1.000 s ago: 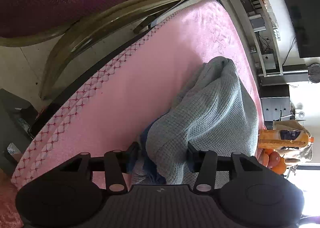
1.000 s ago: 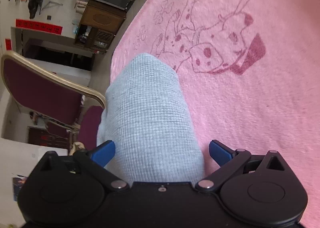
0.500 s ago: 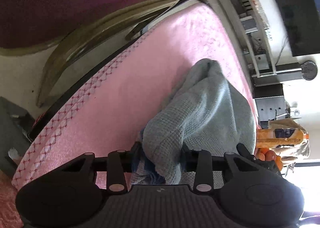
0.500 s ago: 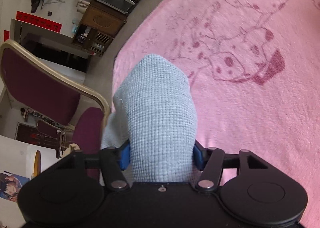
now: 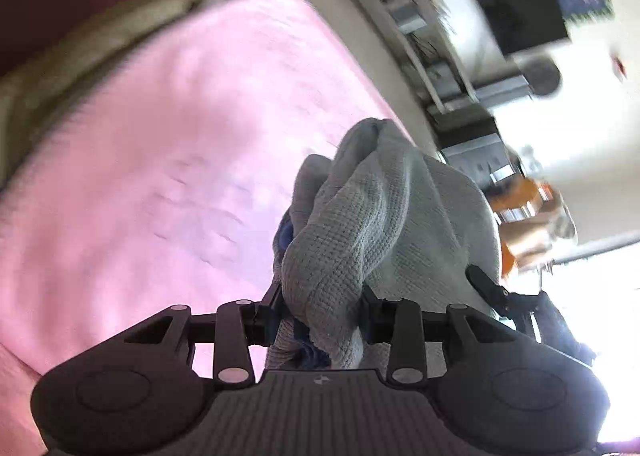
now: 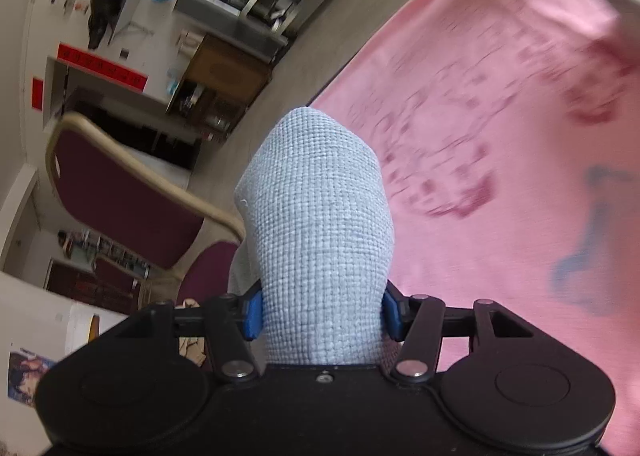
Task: Fold clothes
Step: 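Lift the grey bundle with both grippers and carry it onto the black table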
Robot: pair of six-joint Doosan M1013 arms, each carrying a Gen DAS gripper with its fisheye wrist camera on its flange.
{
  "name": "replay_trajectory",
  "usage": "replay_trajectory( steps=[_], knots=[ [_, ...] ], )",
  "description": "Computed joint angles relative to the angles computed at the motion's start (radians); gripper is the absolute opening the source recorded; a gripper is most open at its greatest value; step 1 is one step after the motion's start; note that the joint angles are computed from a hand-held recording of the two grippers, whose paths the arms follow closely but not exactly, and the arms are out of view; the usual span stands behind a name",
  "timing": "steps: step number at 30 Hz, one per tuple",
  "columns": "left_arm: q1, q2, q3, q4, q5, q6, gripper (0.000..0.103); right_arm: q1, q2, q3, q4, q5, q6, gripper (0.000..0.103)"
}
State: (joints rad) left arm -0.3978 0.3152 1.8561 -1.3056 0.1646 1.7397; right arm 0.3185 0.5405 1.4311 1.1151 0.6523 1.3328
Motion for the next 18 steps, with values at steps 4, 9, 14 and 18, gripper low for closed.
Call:
replay_trajectory(
  steps=[4,9,14,18],
  knots=[
    [-0.063,0.029,-0.084,0.02,0.037,0.056,0.035,-0.06,-0.076,0.076,0.005,-0.036,-0.015,0.054],
    [-0.146,0.104,-0.226,0.188,0.069,-0.054,0.035,-0.153,-0.149,0.15,0.032,-0.071,-0.072,0.054],
    [-0.223,0.21,-0.393,0.531,0.061,-0.386,0.035,-0.267,-0.149,0.154,0.079,-0.018,-0.153,0.055],
    [-0.268,0.289,-0.507,0.857,0.086,-0.735,0.035,-0.333,-0.1,0.12,0.094,0.04,-0.204,0.055]
  ],
)
